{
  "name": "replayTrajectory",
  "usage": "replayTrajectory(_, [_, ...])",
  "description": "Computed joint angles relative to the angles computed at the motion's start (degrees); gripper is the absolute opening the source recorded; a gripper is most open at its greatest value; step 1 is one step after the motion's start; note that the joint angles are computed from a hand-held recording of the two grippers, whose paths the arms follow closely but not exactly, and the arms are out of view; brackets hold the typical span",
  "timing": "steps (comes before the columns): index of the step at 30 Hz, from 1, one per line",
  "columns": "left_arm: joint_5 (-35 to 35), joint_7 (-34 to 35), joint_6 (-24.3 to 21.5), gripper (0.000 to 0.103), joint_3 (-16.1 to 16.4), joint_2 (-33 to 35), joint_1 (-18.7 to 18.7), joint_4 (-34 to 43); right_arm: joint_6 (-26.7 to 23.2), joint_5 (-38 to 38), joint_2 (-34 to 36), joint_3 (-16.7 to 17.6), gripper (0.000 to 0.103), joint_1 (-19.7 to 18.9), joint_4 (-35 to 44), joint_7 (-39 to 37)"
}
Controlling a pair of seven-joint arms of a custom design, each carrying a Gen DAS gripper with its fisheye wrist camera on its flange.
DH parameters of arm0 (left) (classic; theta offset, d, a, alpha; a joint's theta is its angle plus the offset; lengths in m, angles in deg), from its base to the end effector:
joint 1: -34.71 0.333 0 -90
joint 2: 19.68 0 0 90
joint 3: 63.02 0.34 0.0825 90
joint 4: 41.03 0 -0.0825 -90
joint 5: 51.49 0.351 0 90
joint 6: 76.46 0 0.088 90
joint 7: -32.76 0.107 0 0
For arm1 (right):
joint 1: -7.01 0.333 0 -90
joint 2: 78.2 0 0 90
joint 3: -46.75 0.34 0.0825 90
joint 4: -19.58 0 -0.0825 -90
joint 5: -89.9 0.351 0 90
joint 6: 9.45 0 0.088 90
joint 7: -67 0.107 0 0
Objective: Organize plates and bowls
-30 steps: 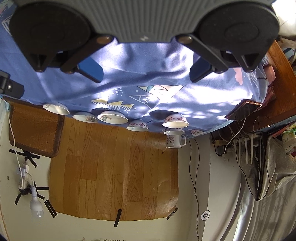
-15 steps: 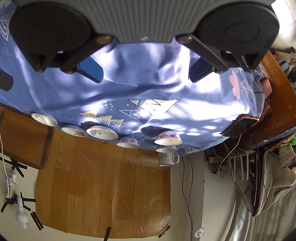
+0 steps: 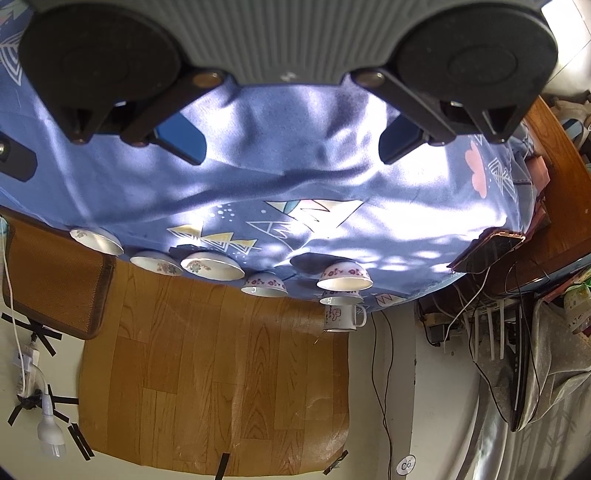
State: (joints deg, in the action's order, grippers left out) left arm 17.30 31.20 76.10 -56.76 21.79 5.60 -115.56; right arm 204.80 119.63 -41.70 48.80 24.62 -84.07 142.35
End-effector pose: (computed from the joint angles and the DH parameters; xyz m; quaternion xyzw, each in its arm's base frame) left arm 0.6832 -0.3452 0.4035 -0.6730 0.5471 -0.3366 0.3668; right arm 0.6550 0.1578 0.3835 -0.5572 0.5942 -0.3778 0.4402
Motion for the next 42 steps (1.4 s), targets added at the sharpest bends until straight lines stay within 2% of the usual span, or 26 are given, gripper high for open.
replayTrajectory(25, [-0.85,0.74,1.66,0.103,0.17,0.52,-0.05,0.37,0.24,-0.29,-0.09,0.18,0.08,-0.31,-0.24,0.93])
replayTrajectory(29, [-0.01,0.8,2.65,0.103,0.86,0.58,-0.04,0.48,-1.3,-3.83,0.15,1.78,0.08,-2.38,0.38,2.69])
replayTrajectory(32, [2.96,-0.7,0.37,0.103,2.69,0.82,-0.96,1.49,-4.15,-7.36,1.66,2.21,0.08,-2.85,3.34,2.5])
replayTrajectory(38, [2.84,6.63,-3.19,0.103,2.16,4.15,0.16,8.5,-4.56,-11.11,5.29,2.01,0.08,-2.1,10.26,0.78])
replayTrajectory(42, [-5.72,17.33,-3.82,0.103,-0.67,9.99,3.3,18.75,-7.07,-10.17,7.54,0.28,0.08,-1.22,15.5,-1.44])
